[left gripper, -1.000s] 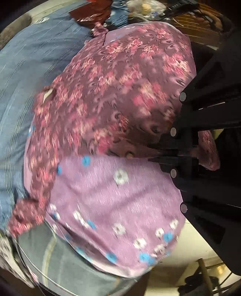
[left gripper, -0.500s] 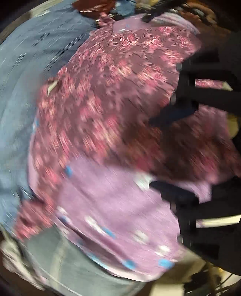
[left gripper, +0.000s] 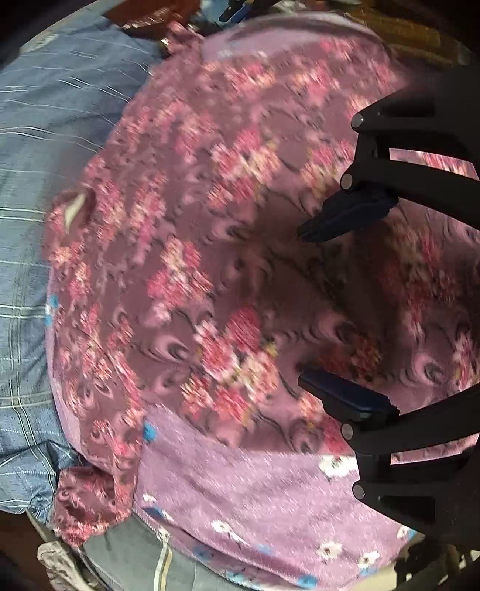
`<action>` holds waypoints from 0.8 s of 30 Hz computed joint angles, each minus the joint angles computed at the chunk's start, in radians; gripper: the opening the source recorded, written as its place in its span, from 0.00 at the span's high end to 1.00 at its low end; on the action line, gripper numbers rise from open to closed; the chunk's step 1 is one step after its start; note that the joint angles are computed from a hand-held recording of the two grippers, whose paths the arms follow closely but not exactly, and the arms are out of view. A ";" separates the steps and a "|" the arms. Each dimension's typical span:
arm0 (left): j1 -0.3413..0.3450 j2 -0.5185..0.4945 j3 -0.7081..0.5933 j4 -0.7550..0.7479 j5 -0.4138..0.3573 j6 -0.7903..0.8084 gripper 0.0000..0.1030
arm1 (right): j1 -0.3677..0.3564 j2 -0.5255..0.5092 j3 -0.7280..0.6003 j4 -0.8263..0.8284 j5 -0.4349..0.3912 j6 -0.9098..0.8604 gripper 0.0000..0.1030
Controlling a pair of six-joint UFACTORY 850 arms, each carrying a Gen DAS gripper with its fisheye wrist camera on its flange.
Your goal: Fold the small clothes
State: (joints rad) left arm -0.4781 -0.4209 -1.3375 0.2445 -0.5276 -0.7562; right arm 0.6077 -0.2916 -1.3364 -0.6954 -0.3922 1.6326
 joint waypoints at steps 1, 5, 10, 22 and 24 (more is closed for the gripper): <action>-0.003 -0.015 -0.024 0.002 -0.003 -0.003 0.31 | -0.036 0.020 0.006 -0.051 -0.025 0.054 0.71; -0.020 -0.096 -0.150 0.022 -0.042 0.007 0.31 | -0.163 0.016 -0.063 -0.071 -0.077 0.020 0.41; -0.028 -0.219 -0.328 -0.050 -0.101 0.104 0.31 | -0.277 -0.131 -0.273 0.067 -0.160 -0.162 0.36; 0.021 -0.463 -0.688 -0.243 -0.175 0.269 0.31 | -0.265 -0.314 -0.515 0.095 -0.283 -0.396 0.94; 0.032 -0.460 -0.679 -0.286 -0.145 0.297 0.30 | -0.234 -0.312 -0.527 0.081 -0.273 -0.412 0.94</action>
State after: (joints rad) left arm -0.4458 -0.8813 -2.0162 -0.0411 -0.6723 -0.4593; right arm 0.3734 -0.6041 -1.8634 -0.6144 -0.6657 1.2208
